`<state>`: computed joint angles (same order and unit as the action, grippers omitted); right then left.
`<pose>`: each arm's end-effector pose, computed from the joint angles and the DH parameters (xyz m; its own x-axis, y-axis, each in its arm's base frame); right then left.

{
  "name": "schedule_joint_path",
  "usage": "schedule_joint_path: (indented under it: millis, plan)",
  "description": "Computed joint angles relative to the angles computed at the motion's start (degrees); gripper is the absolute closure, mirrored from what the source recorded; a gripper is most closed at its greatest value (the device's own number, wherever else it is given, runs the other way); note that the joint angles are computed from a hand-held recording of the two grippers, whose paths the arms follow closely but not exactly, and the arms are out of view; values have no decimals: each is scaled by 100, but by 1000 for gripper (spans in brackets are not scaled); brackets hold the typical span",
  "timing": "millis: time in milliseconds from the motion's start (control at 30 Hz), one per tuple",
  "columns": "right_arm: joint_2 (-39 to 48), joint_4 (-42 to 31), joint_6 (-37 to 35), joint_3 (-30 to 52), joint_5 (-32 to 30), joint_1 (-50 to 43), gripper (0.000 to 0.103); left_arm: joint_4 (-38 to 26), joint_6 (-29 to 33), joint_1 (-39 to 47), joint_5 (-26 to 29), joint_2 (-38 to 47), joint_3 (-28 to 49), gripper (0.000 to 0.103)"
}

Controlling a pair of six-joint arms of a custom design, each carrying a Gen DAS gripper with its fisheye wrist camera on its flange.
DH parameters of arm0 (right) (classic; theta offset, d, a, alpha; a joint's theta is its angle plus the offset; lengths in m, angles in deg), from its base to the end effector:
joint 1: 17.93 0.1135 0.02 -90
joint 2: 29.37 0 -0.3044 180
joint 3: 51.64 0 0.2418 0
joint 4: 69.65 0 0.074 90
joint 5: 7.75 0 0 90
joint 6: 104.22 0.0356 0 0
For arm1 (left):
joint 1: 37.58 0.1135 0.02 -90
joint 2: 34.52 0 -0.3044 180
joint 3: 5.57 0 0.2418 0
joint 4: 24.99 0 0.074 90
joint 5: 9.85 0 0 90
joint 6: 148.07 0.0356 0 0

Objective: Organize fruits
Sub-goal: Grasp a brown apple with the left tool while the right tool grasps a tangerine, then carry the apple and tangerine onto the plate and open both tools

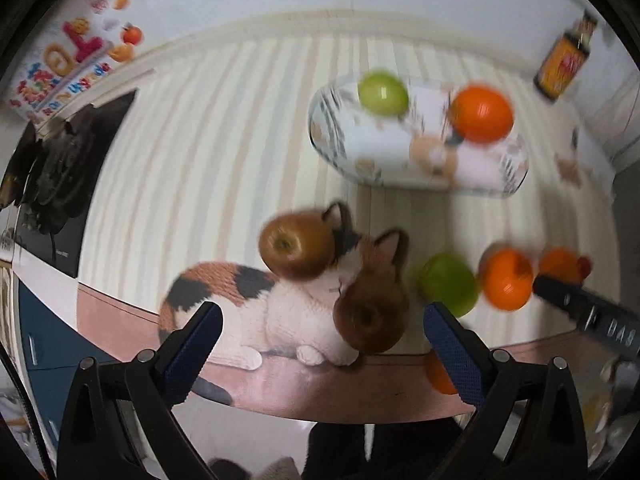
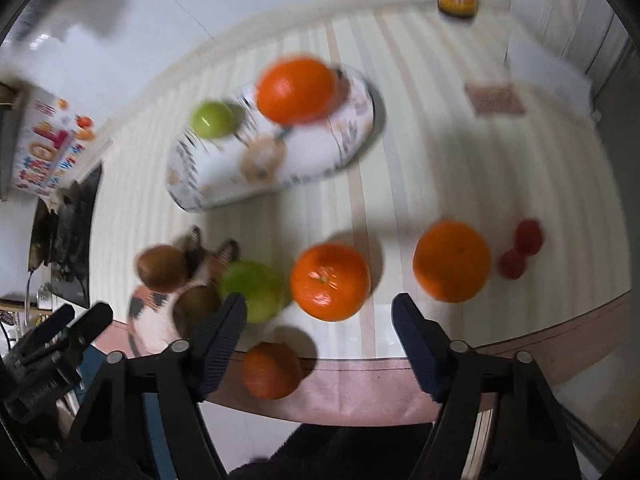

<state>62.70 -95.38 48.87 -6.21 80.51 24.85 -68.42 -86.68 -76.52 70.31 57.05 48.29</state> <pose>0.1682 0.1571 0.1375 -0.9280 0.3557 -0.1113 0.3134 0.9064 0.2832 0.1877 -0.1439 0.1621 -0.9614 0.1703 -0.2161 0.1577 0.9847 0.0745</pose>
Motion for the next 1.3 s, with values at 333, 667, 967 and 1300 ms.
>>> schedule_joint_path:
  millis: [333,667,967,1300]
  plan:
    - [1729,1779,-545,-170,-1020,-715,31,649,401,-218,525,1564,221,3]
    - [1509,1470,-691,-330,-1174,-420,37,1058,422,-216,624,1696,-16,41]
    - [1647,1718,-408,-486,-1148,-329,34,1296,604,41,645,1769,-138,38]
    - [1717,2036,-303,-639,-1005,-189,36,1313,316,-54,462,1448,-263,41]
